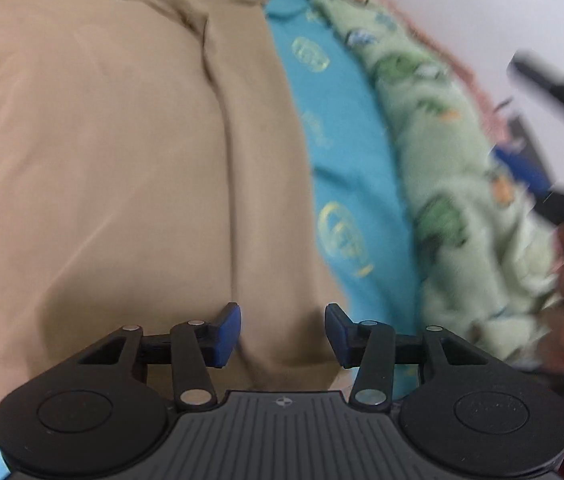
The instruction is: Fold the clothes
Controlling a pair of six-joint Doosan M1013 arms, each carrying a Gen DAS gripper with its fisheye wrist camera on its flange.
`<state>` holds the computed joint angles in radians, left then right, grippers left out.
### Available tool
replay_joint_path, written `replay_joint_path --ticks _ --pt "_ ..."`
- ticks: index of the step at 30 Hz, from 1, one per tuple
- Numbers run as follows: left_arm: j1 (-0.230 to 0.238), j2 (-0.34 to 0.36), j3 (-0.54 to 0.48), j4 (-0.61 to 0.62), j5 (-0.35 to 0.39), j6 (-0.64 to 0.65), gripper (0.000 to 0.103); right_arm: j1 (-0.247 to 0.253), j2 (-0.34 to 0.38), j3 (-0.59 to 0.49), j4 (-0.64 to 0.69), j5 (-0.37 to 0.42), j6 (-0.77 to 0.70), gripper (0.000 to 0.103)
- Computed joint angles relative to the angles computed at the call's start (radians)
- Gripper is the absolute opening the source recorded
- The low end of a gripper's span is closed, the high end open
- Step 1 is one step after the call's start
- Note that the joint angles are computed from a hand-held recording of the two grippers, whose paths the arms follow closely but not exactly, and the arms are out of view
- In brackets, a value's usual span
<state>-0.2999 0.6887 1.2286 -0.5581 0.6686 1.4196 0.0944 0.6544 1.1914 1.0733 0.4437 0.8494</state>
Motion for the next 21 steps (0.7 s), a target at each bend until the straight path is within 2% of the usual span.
replay_joint_path --ticks 3,7,11,12,14,15,16,21 --pt "-0.009 0.003 -0.007 0.090 0.036 -0.084 0.046 -0.004 0.012 -0.017 -0.023 0.036 0.042 0.103" --pt "-0.003 -0.018 0.032 0.064 0.004 -0.132 0.051 -0.003 0.023 -0.039 -0.080 0.064 0.100 0.103" --pt "0.008 0.001 0.013 -0.061 0.042 -0.029 0.051 -0.002 0.031 -0.050 -0.084 0.086 0.109 0.103" --pt "0.010 0.007 0.005 -0.086 0.054 -0.003 0.047 -0.001 0.032 -0.052 -0.087 0.090 0.112 0.103" --pt "0.009 0.008 -0.001 -0.095 0.058 0.045 0.026 0.001 0.034 -0.054 -0.101 0.093 0.122 0.103" --pt "0.009 0.004 0.004 -0.110 0.049 0.072 0.007 0.001 0.034 -0.055 -0.107 0.092 0.126 0.103" --pt "0.008 -0.003 0.013 -0.126 0.030 0.100 0.004 0.001 0.034 -0.054 -0.113 0.090 0.133 0.103" --pt "0.016 -0.070 0.096 -0.286 -0.152 0.289 0.004 -0.001 0.040 -0.062 -0.154 0.094 0.187 0.103"
